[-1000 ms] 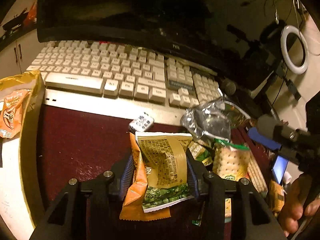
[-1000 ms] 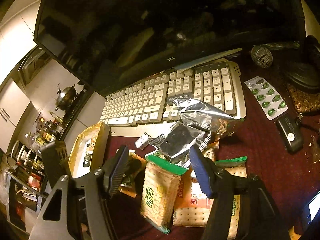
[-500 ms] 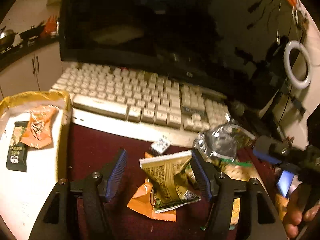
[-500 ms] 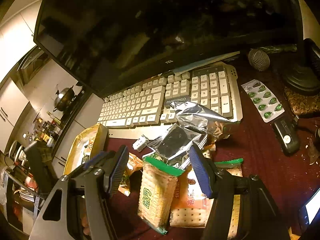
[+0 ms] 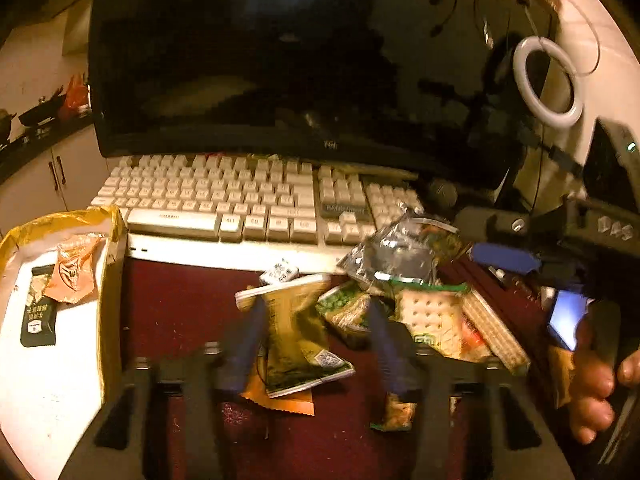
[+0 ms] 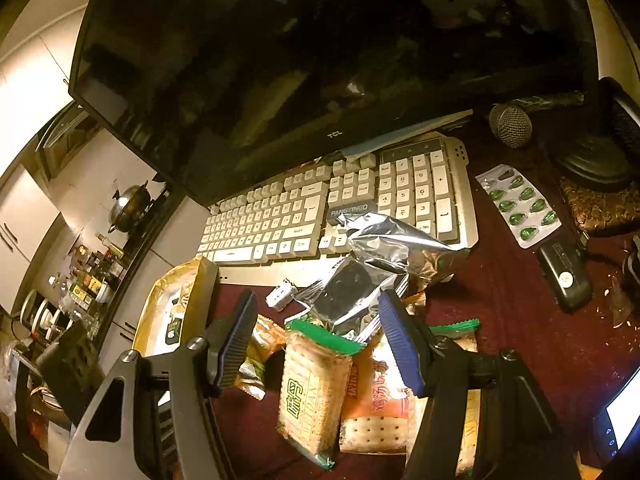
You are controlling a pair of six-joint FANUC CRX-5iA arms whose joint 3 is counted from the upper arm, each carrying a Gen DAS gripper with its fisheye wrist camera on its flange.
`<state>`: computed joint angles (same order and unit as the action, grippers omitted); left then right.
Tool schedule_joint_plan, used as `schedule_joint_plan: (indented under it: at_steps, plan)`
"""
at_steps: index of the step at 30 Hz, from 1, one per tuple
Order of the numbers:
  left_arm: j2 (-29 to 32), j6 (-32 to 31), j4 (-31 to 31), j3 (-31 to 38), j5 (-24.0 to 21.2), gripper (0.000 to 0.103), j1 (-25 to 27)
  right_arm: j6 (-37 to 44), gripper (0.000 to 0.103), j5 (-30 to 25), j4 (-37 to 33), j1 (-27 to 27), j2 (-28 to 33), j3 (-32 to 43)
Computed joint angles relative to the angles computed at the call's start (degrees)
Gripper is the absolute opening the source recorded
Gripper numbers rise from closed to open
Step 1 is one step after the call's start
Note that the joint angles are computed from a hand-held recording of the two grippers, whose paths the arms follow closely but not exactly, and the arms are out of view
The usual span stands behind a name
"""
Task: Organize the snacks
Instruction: 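Return the left gripper to the pile and grasp the green-pea snack bag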
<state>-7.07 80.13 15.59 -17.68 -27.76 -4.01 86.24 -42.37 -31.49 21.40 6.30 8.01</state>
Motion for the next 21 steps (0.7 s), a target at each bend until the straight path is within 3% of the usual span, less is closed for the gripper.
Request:
schedule_joint_plan:
  at_steps: [7, 14, 21]
  plan:
    - [1.96, 4.20, -1.60, 2.08, -4.00, 0.049, 1.31, -0.70, 0.062, 0.93, 1.28, 0.49, -0.29, -0.56]
    - [3.93, 10.79, -12.21, 6.86, -6.71, 0.048, -1.37, 0.51, 0.062, 0.20, 0.09, 0.34, -0.26, -0.41]
    - [3.16, 7.43, -5.95, 4.13, -4.32, 0.044, 0.83, 0.54, 0.062, -2.78, -0.29, 0.54, 0.73, 0.90]
